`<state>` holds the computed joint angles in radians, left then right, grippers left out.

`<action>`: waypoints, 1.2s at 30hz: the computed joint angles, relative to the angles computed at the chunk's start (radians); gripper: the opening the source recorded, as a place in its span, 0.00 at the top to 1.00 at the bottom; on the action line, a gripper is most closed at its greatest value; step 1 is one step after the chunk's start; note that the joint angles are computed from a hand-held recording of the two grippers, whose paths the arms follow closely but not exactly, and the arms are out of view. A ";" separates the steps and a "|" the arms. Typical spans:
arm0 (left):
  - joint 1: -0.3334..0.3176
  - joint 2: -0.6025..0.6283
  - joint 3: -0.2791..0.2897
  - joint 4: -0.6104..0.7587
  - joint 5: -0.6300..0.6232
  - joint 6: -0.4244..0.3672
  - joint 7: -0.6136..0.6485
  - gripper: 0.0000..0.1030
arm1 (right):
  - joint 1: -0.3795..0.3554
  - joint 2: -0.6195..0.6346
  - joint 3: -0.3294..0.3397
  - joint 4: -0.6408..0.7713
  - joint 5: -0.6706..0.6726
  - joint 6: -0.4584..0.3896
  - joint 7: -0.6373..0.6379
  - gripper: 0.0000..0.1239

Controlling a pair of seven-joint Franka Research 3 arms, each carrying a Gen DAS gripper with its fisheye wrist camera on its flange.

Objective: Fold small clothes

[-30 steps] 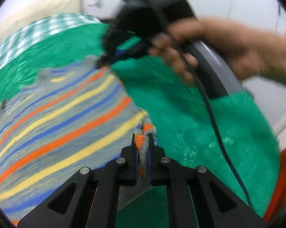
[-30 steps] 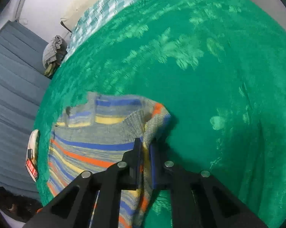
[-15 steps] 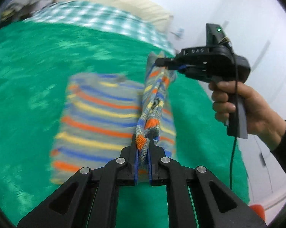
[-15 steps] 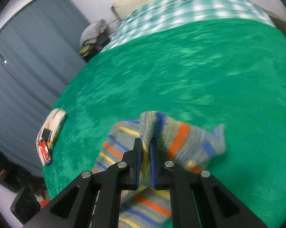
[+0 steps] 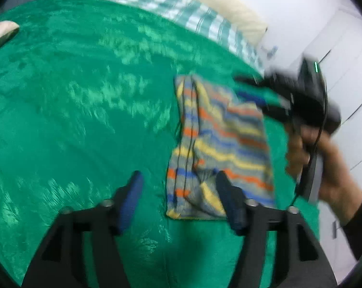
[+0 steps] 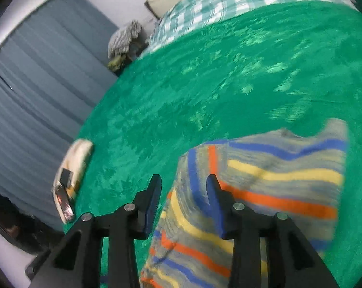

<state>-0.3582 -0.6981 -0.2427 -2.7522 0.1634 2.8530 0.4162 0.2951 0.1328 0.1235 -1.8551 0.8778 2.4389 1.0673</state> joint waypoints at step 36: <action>0.198 0.200 -0.016 0.179 0.194 -0.211 0.226 0.00 | 0.057 -0.639 -0.045 -0.775 -0.198 0.327 -0.002 0.50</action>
<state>-0.1597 -0.4980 -0.2589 -2.5730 0.3578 2.6421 0.6427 0.3524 -0.5065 0.0782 -2.6306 0.6802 2.7656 1.0648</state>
